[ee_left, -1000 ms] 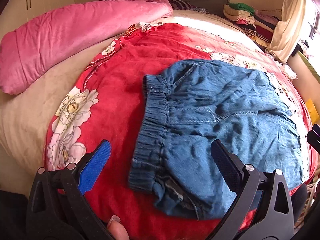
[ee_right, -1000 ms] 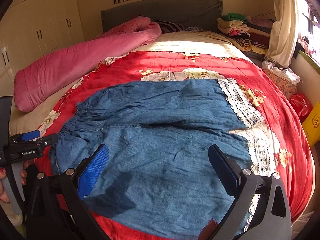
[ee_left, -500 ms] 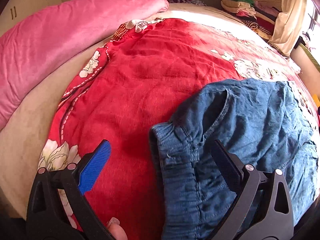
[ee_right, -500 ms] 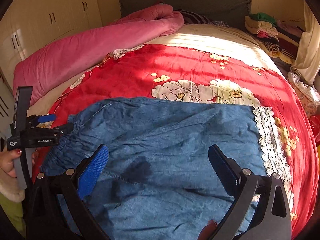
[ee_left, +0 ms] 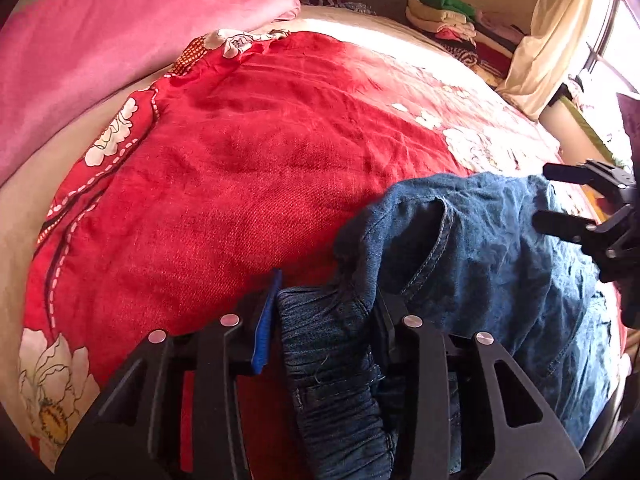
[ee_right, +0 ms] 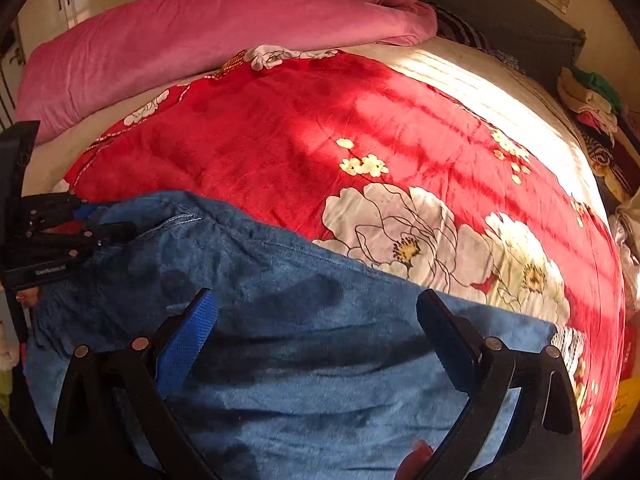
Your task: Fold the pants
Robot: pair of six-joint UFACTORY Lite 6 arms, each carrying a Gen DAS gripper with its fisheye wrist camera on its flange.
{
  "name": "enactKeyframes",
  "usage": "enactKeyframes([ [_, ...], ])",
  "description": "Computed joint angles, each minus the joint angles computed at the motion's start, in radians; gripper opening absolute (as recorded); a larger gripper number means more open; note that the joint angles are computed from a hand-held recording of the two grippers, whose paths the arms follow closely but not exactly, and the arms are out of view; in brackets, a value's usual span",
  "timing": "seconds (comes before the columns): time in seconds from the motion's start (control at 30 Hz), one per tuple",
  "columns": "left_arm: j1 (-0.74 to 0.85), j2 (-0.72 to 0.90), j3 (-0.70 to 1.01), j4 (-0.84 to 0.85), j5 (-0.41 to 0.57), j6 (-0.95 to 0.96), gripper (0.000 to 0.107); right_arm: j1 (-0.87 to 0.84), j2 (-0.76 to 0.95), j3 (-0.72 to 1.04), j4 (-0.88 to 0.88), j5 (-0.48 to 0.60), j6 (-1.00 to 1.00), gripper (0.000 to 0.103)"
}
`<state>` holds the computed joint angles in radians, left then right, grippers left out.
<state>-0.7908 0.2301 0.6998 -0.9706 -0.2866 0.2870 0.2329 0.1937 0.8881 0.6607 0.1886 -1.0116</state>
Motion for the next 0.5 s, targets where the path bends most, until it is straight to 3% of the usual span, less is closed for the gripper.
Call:
enactKeyframes([
  [0.07,0.009,-0.034,-0.031,0.107,-0.009,-0.103,0.030,0.017,0.087,0.075,-0.115,-0.008,0.075,0.099],
  [0.17,0.003,-0.087,-0.057,0.116,-0.030,-0.108,0.030,0.032,0.213,0.204,-0.273,0.057,0.179,0.098],
  [0.23,-0.002,-0.118,-0.070,0.113,-0.039,-0.105,0.030,0.048,0.260,0.246,-0.262,0.073,0.140,0.092],
  [0.27,-0.004,-0.130,-0.076,0.112,-0.041,-0.104,0.030,0.053,0.281,0.267,-0.213,0.104,0.073,0.069],
  [0.37,-0.021,-0.147,-0.082,0.068,-0.060,-0.066,0.030,0.088,0.279,0.255,-0.159,0.126,-0.006,0.031],
  [0.43,-0.026,-0.149,-0.087,0.054,-0.067,-0.058,0.030,0.098,0.237,0.217,-0.091,0.126,-0.062,0.013],
  [0.5,-0.033,-0.158,-0.099,0.035,-0.081,-0.049,0.030,0.082,0.175,0.166,0.000,0.126,-0.125,0.006],
])
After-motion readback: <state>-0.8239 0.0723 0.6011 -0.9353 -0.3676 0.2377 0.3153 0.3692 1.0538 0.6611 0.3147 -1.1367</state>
